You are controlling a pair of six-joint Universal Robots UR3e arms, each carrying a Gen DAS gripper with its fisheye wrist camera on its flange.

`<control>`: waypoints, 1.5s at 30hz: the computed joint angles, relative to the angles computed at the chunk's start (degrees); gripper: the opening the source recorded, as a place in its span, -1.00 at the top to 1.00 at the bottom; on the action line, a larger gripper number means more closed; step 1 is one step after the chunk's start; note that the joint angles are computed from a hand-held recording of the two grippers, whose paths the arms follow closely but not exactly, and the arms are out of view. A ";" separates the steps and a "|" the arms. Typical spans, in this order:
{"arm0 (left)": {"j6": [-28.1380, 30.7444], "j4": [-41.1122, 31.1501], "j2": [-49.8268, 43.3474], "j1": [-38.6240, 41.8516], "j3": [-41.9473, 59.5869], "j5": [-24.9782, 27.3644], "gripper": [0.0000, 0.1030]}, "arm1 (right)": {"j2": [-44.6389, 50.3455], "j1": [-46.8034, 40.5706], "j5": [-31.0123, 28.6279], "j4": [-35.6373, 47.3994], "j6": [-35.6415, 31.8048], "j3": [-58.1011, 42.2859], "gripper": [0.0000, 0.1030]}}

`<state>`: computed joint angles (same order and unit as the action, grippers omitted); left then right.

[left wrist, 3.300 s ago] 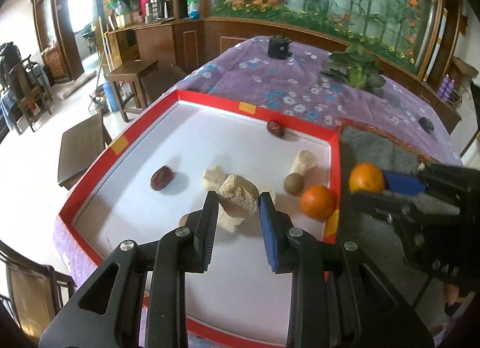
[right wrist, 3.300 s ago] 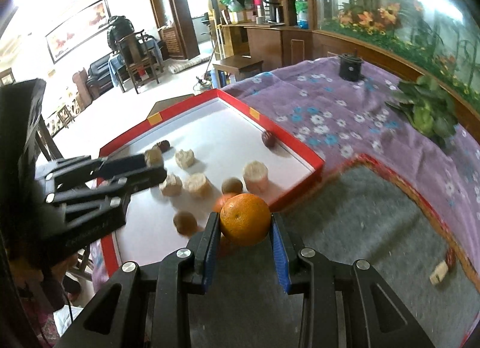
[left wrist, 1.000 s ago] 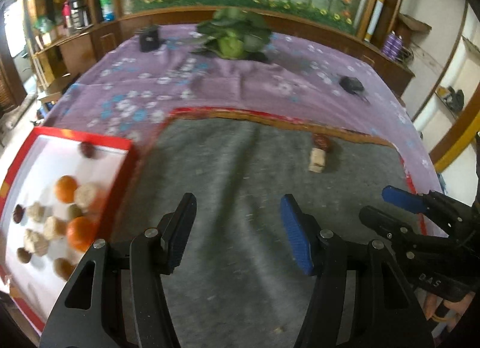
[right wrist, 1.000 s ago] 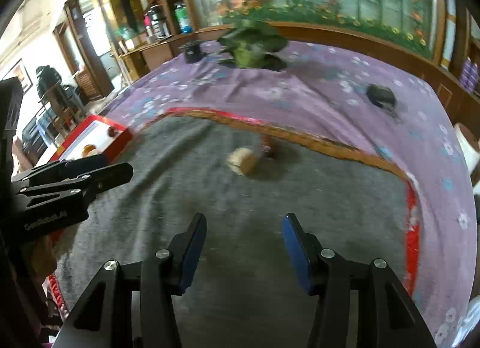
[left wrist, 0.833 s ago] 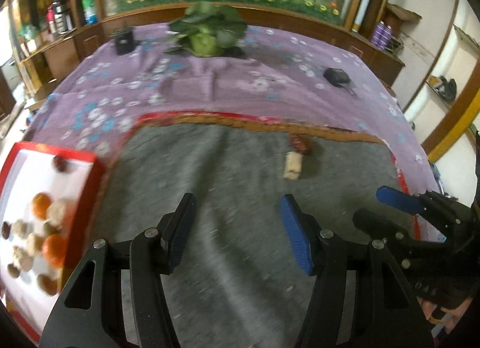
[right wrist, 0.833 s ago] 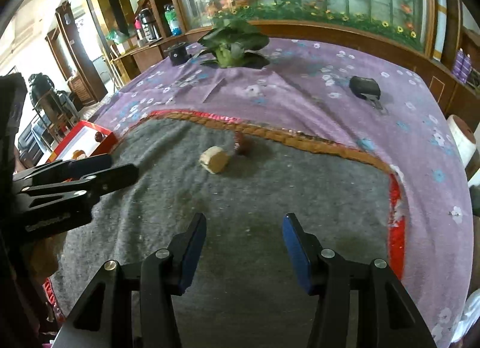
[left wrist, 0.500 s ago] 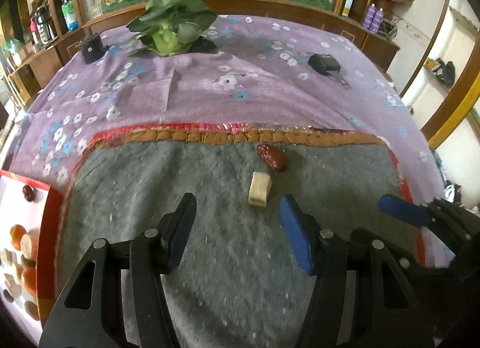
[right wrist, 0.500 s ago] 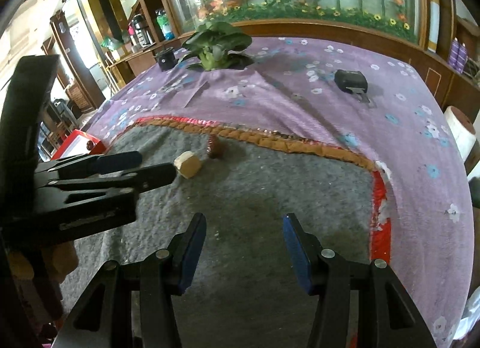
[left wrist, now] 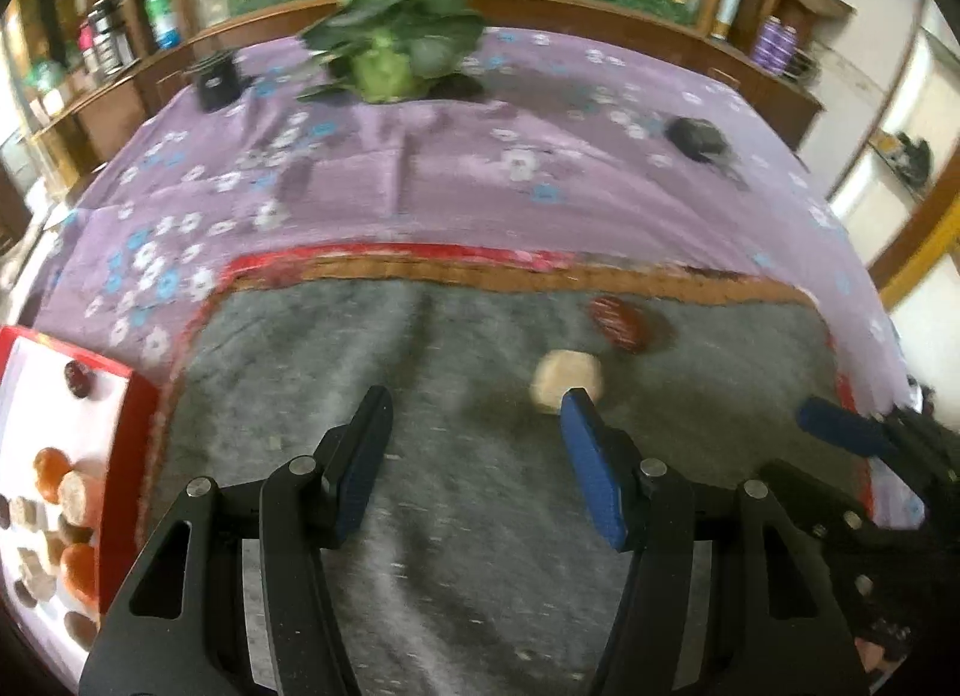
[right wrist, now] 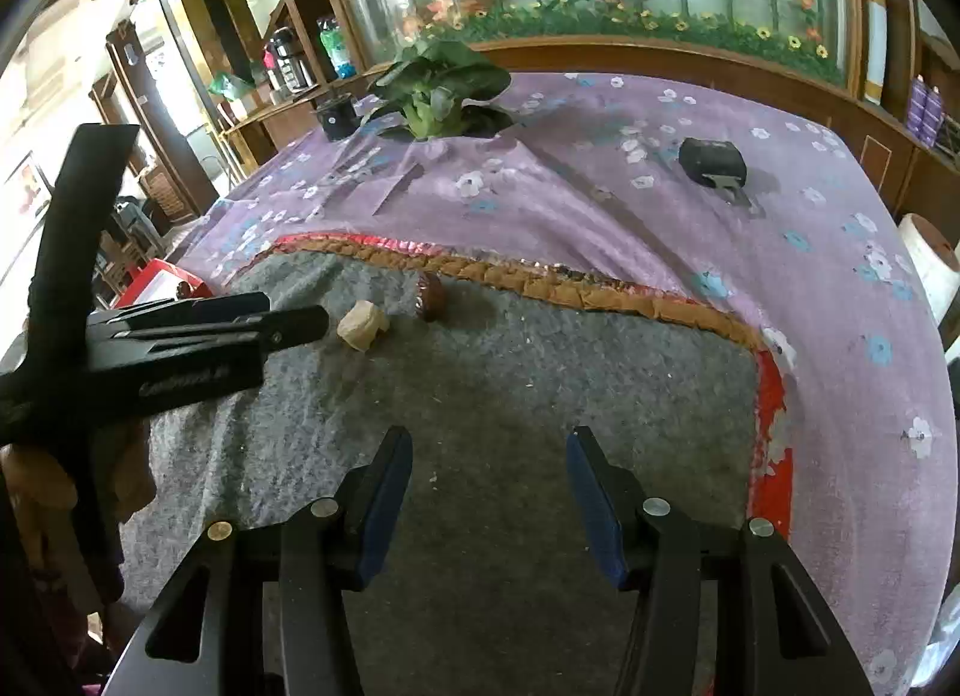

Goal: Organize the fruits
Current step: 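Grasp the pale cube with the left tool while the right tool grasps the brown date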

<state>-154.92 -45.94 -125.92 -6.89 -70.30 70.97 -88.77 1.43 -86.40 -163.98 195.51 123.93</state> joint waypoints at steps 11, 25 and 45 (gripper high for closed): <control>1.47 -1.57 -4.69 -2.94 4.59 -0.81 0.24 | 0.21 -0.65 -0.43 0.60 0.16 -0.22 -0.01; 1.89 3.93 1.77 2.35 -4.08 -2.86 0.59 | 13.28 2.07 -0.52 2.23 -4.67 -16.06 -0.01; 3.72 4.33 8.28 8.22 -12.05 -4.76 0.59 | 15.11 5.61 -0.68 4.57 -5.26 -20.05 0.68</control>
